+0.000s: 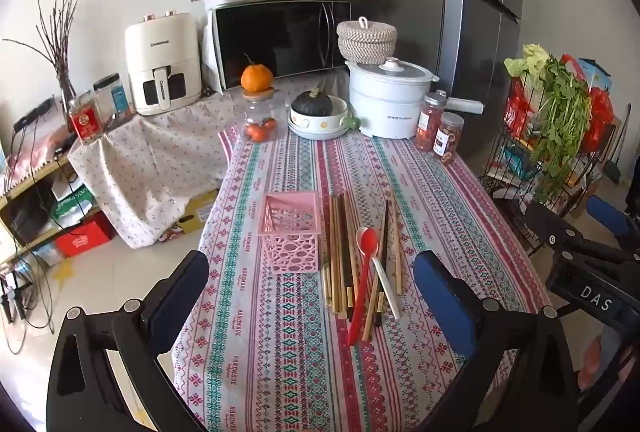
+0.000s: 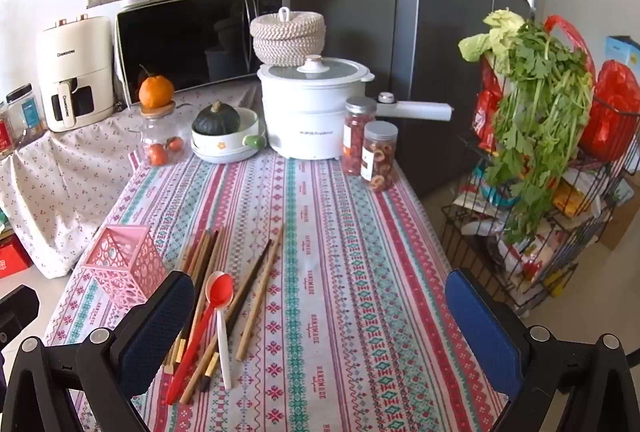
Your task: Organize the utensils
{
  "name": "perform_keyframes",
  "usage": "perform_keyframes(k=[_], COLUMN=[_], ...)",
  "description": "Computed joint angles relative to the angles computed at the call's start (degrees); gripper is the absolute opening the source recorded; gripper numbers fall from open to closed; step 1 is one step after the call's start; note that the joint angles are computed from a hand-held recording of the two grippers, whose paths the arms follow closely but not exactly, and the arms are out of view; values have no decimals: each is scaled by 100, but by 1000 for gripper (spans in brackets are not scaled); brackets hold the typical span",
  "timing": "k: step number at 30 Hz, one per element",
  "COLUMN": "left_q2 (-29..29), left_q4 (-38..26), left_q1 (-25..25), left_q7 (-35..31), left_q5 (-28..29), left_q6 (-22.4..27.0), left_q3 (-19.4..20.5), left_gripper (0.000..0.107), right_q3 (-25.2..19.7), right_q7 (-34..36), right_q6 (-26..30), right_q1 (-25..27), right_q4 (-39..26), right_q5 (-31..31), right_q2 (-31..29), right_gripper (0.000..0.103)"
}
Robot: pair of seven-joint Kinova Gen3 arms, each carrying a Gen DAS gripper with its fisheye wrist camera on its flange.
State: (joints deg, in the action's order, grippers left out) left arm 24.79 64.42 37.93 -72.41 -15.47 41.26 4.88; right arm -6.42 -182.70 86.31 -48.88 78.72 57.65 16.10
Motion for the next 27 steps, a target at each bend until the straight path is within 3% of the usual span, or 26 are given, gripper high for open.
perform_keyframes(k=[5,11,27], left_q2=[31,-1,82], left_q4=[-45,147,-61], left_q1=[167,76,41], left_q7=[73,55,26], left_q5=[-262,-162,-90], left_q6=[93,-62,98], left_q3=[-110,-57,-39], left_gripper=[103,103,103], right_q3=[-16,32,23], right_q7=[51,13,20], right_q6=[-27,-69,-82], right_q1=[33,8,2], right_q4=[-10,12,-16], right_q5=[-40,-75,-59], right_q2=[51,10,29], right_gripper=[103,103,103])
